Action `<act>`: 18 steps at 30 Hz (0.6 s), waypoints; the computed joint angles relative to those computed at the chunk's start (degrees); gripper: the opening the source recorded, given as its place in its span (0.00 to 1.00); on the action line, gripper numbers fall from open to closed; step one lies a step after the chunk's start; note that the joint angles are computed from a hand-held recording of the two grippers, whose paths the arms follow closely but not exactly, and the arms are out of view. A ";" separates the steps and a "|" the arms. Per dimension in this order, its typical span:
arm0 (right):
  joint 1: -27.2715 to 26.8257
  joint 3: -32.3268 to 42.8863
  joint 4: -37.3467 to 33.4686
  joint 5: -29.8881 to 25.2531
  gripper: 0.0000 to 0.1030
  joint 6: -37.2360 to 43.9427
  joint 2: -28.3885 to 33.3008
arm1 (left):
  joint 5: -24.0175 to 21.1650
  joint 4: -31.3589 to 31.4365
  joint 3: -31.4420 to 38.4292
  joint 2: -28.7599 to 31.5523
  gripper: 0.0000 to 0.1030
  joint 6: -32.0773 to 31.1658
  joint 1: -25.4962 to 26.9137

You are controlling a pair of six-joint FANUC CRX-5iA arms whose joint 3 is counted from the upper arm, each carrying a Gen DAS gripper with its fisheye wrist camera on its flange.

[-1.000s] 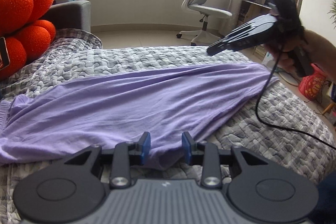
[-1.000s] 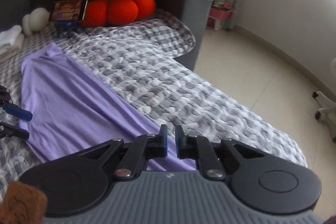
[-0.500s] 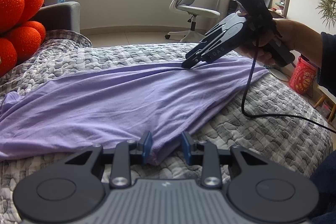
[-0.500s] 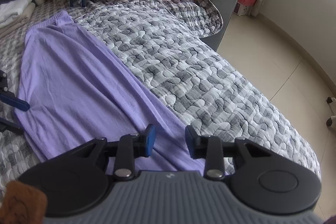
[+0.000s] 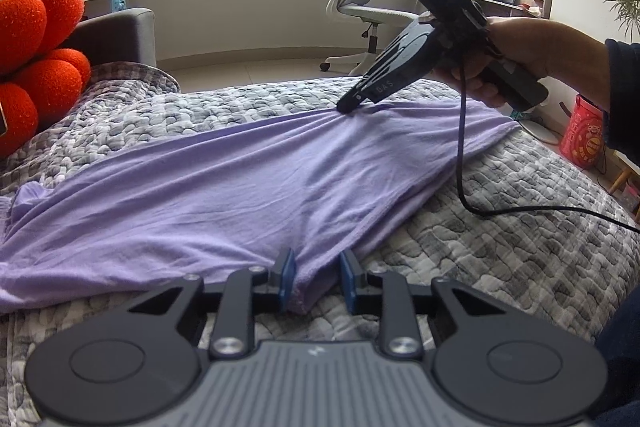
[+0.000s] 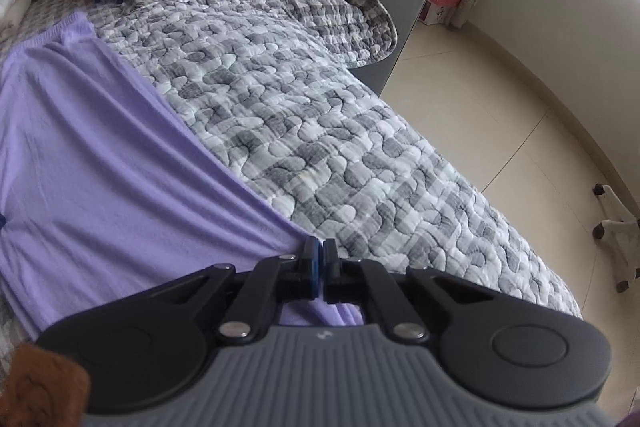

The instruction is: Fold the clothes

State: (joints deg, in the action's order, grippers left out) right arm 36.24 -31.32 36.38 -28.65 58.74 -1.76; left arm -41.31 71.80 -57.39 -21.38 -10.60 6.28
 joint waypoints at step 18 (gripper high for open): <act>-5.02 -2.98 -12.63 -0.04 0.26 11.91 -9.15 | -3.36 8.25 -1.40 -1.94 0.34 -6.43 -0.50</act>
